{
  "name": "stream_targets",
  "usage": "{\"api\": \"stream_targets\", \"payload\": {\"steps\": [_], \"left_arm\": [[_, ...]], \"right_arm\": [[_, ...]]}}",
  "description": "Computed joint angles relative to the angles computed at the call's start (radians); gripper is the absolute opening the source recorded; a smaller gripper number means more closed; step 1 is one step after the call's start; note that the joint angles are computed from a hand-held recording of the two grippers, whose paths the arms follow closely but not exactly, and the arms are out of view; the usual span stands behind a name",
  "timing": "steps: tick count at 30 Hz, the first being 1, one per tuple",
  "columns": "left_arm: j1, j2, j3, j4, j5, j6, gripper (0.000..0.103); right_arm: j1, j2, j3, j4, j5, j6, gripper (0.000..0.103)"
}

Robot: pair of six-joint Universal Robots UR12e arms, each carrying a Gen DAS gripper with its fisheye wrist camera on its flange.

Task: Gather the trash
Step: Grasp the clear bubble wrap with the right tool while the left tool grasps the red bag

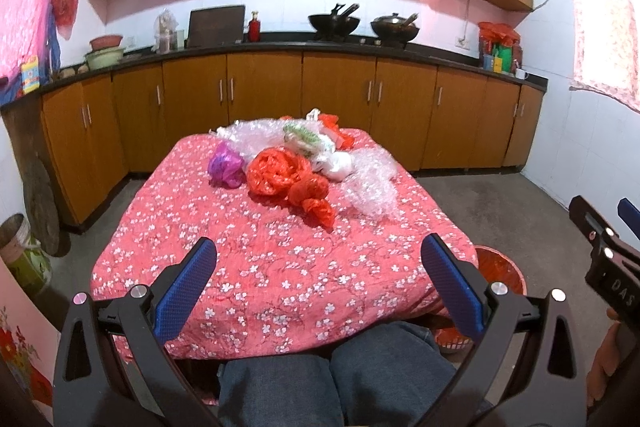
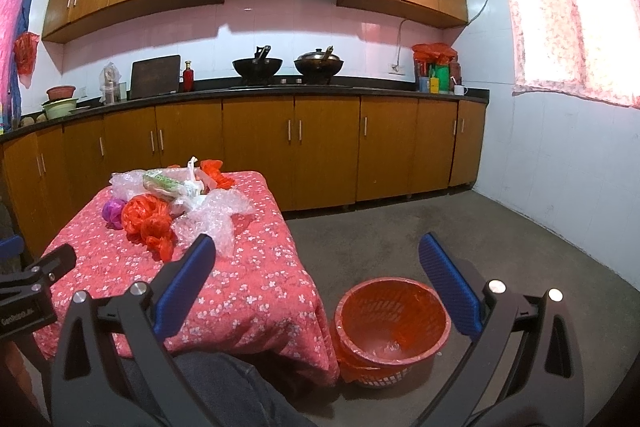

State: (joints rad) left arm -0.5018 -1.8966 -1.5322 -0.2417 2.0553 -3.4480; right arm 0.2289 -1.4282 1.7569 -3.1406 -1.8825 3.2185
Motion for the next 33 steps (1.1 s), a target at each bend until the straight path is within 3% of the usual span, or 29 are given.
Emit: {"api": "stream_targets", "payload": {"steps": [3, 8, 15, 19, 24, 30, 33], "left_arm": [[0.019, -0.005, 0.005, -0.04, -0.012, -0.037, 0.101], [0.041, -0.022, 0.026, -0.066, 0.035, -0.047, 0.098], [0.086, -0.061, 0.074, -0.089, 0.073, -0.058, 0.097], [0.11, -0.093, 0.104, -0.084, 0.087, -0.033, 0.097], [0.145, -0.119, 0.137, -0.093, 0.037, -0.035, 0.097], [0.172, -0.149, 0.18, -0.119, -0.012, -0.05, 0.097], [0.178, -0.166, 0.205, -0.142, -0.035, -0.038, 0.091]], "right_arm": [[-0.009, 0.026, -0.037, 0.021, 0.039, 0.006, 0.099], [-0.015, 0.094, -0.129, 0.051, 0.112, -0.01, 0.095], [-0.006, 0.243, -0.344, 0.236, 0.212, 0.008, 0.088], [0.007, 0.319, -0.455, 0.33, 0.206, 0.018, 0.088], [0.016, 0.405, -0.576, 0.46, 0.193, 0.028, 0.089], [0.015, 0.449, -0.639, 0.557, 0.16, 0.071, 0.093], [0.006, 0.458, -0.653, 0.607, 0.199, 0.075, 0.093]]}}
